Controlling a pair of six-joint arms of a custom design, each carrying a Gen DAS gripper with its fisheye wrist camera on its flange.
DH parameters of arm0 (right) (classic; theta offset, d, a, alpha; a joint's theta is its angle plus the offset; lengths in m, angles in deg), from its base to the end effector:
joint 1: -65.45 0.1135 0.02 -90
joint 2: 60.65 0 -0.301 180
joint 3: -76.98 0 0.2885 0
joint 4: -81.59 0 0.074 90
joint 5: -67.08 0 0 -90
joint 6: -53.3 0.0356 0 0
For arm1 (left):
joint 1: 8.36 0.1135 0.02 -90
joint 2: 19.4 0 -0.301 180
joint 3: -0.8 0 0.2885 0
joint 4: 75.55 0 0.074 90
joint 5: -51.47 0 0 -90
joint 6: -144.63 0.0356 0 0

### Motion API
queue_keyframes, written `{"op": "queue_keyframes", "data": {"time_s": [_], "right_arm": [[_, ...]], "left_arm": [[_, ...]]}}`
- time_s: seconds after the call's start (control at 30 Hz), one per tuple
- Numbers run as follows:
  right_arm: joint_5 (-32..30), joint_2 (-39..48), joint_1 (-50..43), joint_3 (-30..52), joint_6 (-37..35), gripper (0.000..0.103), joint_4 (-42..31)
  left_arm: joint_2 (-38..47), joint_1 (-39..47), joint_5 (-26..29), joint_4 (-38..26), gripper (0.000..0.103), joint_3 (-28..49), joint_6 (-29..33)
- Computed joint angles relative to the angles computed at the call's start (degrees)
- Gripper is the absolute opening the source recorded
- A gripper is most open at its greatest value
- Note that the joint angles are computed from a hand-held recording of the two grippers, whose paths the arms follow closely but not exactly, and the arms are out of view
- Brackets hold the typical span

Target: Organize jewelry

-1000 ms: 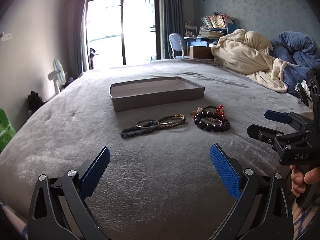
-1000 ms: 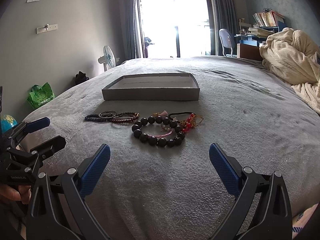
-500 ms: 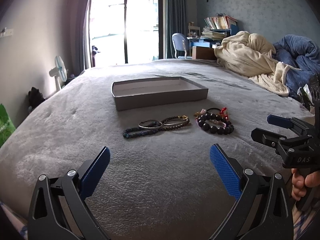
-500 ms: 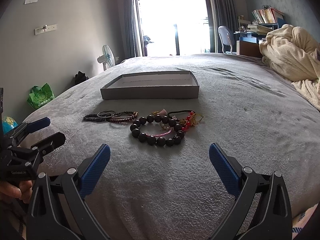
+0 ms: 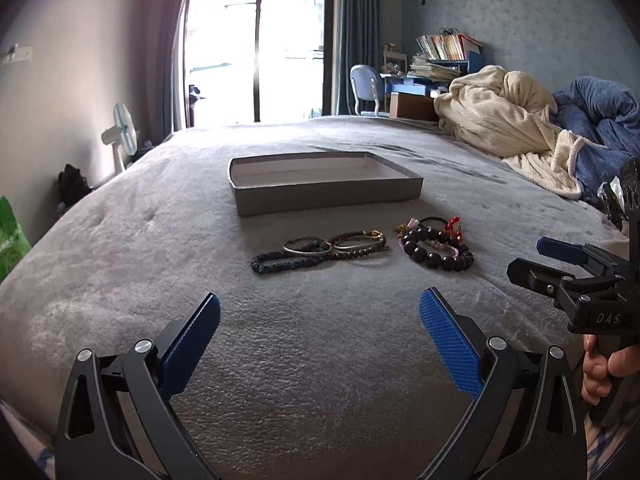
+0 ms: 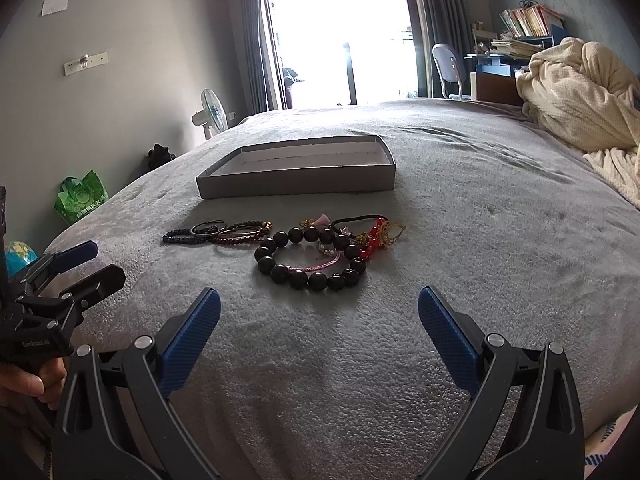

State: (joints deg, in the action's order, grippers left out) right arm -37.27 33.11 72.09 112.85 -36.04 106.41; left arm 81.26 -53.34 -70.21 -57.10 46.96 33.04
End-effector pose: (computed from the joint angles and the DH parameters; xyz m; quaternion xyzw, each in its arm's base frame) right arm 0.2811 0.0416 0.1103 -0.1049 0.8679 0.1397 0.4649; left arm 0.2449 -0.2183 0.1131 0.0525 0.8647 -0.0361 0.4983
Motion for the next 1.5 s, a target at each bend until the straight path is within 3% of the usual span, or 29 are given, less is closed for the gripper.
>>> {"op": "queue_keyframes", "data": {"time_s": [0.6,0.7,0.77,1.13,1.5], "right_arm": [[-1.2,2.7,-1.2,5.7,1.9,0.097,-6.4],[-2.3,4.0,-1.5,7.7,1.8,0.085,-9.1],[-2.8,5.0,-1.8,9.1,1.9,0.07,-10.7],[-3.7,11.1,-3.9,17.9,3.8,0.039,-19.4],[-3.9,17.0,-2.5,27.4,0.8,0.036,-29.7]], "left_arm": [[1.7,2.9,2.5,-3.6,0.097,2.8,-0.6],[1.6,3.2,2.9,-3.8,0.097,2.6,-0.8],[1.6,3.3,3.1,-3.6,0.097,2.6,-0.7],[1.9,5.8,5.8,-5.2,0.096,5.6,3.1],[4.6,7.7,7.7,-8.2,0.096,10.2,5.2]]}}
